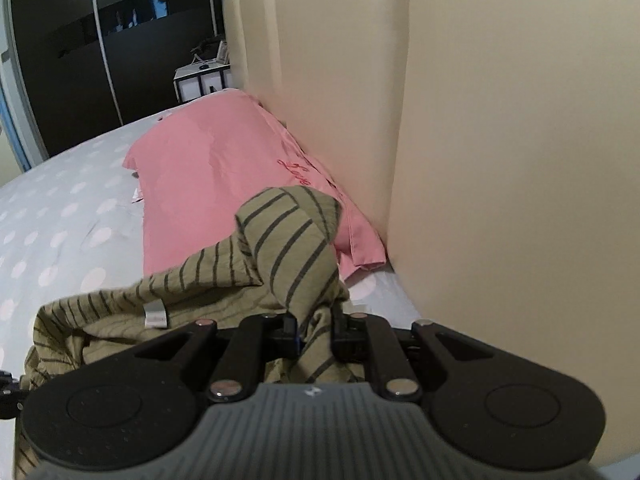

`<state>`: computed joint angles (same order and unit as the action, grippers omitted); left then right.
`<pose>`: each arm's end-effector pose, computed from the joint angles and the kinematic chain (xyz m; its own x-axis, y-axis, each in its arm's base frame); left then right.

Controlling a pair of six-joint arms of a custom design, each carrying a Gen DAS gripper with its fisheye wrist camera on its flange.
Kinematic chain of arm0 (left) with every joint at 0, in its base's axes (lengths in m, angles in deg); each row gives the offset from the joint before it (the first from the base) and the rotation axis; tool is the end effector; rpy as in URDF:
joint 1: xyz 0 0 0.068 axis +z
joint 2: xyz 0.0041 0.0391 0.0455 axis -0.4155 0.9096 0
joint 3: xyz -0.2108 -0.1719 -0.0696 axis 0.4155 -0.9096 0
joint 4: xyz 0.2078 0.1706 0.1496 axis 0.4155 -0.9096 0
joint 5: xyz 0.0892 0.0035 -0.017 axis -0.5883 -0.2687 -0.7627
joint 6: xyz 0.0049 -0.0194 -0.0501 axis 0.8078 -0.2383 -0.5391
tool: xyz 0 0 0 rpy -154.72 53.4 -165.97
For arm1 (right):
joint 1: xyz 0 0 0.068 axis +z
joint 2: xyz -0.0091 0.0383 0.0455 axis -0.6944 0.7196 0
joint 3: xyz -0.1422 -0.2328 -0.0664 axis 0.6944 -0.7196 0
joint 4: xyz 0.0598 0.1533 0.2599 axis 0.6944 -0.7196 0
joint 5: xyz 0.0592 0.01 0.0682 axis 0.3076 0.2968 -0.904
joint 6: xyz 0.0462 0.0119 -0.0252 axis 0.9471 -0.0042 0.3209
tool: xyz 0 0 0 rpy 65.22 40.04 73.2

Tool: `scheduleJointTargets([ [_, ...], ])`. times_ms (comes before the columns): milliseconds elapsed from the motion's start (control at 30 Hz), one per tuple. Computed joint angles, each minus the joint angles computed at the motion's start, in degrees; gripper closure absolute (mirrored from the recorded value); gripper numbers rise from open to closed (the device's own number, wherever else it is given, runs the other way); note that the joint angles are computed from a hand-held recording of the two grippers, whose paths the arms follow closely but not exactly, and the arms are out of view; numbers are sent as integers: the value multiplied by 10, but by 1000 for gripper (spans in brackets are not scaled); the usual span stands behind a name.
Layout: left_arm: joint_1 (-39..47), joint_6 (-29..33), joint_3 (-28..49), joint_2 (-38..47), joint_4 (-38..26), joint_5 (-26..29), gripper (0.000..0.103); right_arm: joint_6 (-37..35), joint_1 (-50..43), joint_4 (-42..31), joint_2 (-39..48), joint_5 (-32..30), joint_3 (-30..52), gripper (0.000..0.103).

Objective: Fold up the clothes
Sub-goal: 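Carry the lifted shirt with both grippers toward the pink pillow, then open both grippers and drop the shirt onto the clothes pile by the pillow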

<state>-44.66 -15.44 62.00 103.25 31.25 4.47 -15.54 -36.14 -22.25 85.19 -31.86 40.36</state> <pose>0.3415 -0.1483 0.2482 -0.8040 0.1785 -0.5673 0.5344 0.6354 -0.5574 0.3003 0.0354 0.3772 -0.6425 0.1579 -0.7498 0.1510 0.9854 0.0780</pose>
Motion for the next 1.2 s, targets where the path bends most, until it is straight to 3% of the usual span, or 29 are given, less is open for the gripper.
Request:
scheduleJointTargets([
  [67, -2, -4, 1, 15, 11, -1, 97, 4, -8, 29, 3, -8, -20, 84],
  [167, -6, -10, -8, 12, 26, -5, 96, 18, -15, 58, 8, 1, -40, 65],
  [200, -10, -14, -3, 9, 24, -10, 92, 27, -14, 65, 10, 9, -43, 56],
  [267, -9, -9, -15, -24, 14, -17, 82, 39, -23, 72, -9, 11, -53, 53],
  [400, 1, -1, -46, -73, 30, -37, 58, 39, -27, 78, -61, 36, -67, 37],
  [433, 3, -2, -57, -86, 37, -41, 55, 39, -24, 72, -73, 46, -65, 30],
  [567, 22, 9, -73, -150, 4, -46, 51, 40, -1, 36, -125, 94, -57, 23],
  [767, 97, 79, -76, -275, -106, -29, 50, 95, 115, -40, -161, 157, -11, 20],
  [933, 197, 167, -33, -364, -238, -3, 43, 146, 304, -74, -121, 290, 54, 19],
  [1067, 313, 264, 12, -397, -351, 27, 42, 204, 440, -124, -46, 385, 144, 18],
  [1200, 495, 416, 56, -395, -484, 118, 39, 241, 546, -147, 45, 470, 229, 9],
])
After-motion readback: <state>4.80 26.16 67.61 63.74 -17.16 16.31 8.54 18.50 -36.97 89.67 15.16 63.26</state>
